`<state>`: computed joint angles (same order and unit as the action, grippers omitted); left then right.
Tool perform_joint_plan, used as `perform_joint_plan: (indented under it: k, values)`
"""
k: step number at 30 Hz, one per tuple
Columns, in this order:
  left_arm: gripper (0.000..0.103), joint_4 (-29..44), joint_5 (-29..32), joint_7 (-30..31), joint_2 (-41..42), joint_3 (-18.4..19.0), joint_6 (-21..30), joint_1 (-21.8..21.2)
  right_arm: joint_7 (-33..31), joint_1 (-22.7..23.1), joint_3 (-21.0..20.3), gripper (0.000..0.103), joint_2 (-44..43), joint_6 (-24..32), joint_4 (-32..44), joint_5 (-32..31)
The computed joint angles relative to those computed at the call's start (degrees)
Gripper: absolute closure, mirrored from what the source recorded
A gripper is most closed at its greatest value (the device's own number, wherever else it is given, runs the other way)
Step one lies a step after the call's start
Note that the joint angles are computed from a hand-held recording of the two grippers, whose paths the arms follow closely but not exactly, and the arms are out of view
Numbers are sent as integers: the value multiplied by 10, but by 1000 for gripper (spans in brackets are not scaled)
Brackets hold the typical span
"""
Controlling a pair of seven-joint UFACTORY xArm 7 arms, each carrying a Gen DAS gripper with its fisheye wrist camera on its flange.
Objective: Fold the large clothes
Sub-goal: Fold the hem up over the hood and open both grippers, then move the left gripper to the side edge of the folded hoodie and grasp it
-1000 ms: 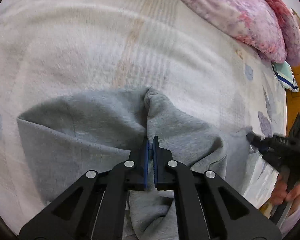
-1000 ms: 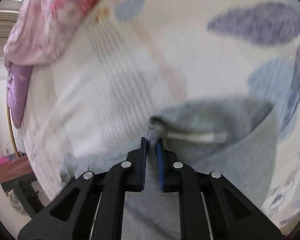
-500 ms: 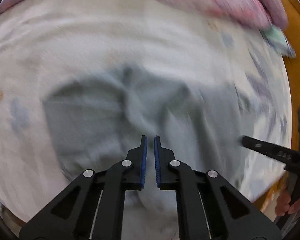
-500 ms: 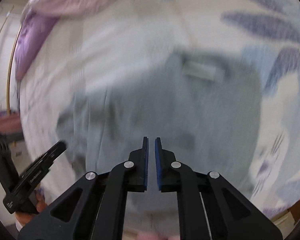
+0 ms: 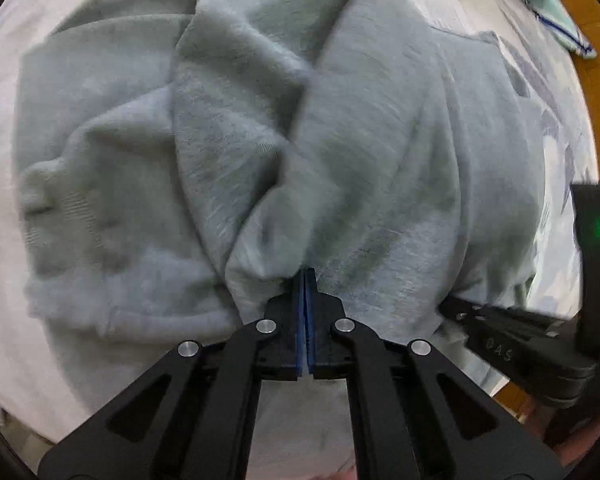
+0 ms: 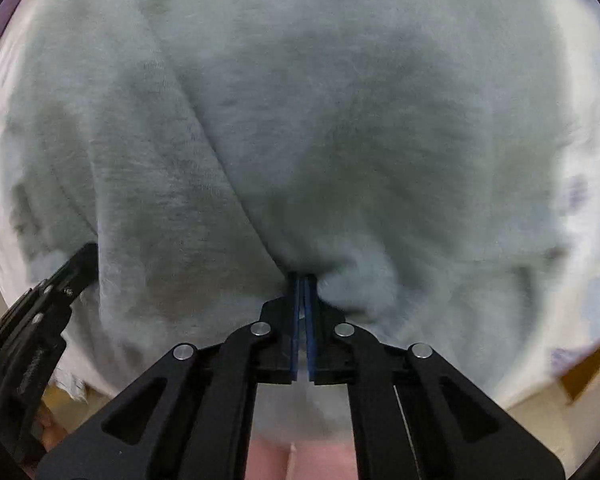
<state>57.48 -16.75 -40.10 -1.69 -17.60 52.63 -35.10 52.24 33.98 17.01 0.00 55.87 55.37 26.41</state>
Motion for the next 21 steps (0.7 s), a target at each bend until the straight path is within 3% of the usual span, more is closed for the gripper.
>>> perform_joint_plan:
  k: [2, 4, 5, 6, 7, 8, 9, 14, 21]
  values:
    - [99, 23, 6, -20, -7, 3, 37, 4, -1, -6, -6, 102, -18, 19, 8, 2]
    - [92, 43, 29, -39, -13, 0, 60, 2, -1, -11, -11, 96, -44, 26, 9, 6]
    - [79, 59, 36, -48, -12, -2, 81, 1, -4, -13, -13, 94, -60, 28, 10, 11]
    - [57, 63, 37, -51, -19, -1, 92, 2, -1, -15, -15, 90, -79, 32, 11, 11]
    - [47, 71, 39, -61, -27, -1, 107, 3, 3, -20, -19, 73, -96, 46, 15, 1]
    - [42, 76, 44, -69, -39, -2, 119, 3, 20, -25, -17, 44, -98, 70, 36, -26]
    - [42, 85, 48, -74, -44, -4, 130, 2, 34, -28, -14, 36, -109, 90, 50, -53]
    - [41, 133, 69, -86, -56, -5, 184, 8, 37, -39, -16, 30, -141, 134, 99, -93]
    - [36, 181, 93, -92, -75, -10, 245, 15, 40, -41, -13, 26, -203, 186, 100, -82]
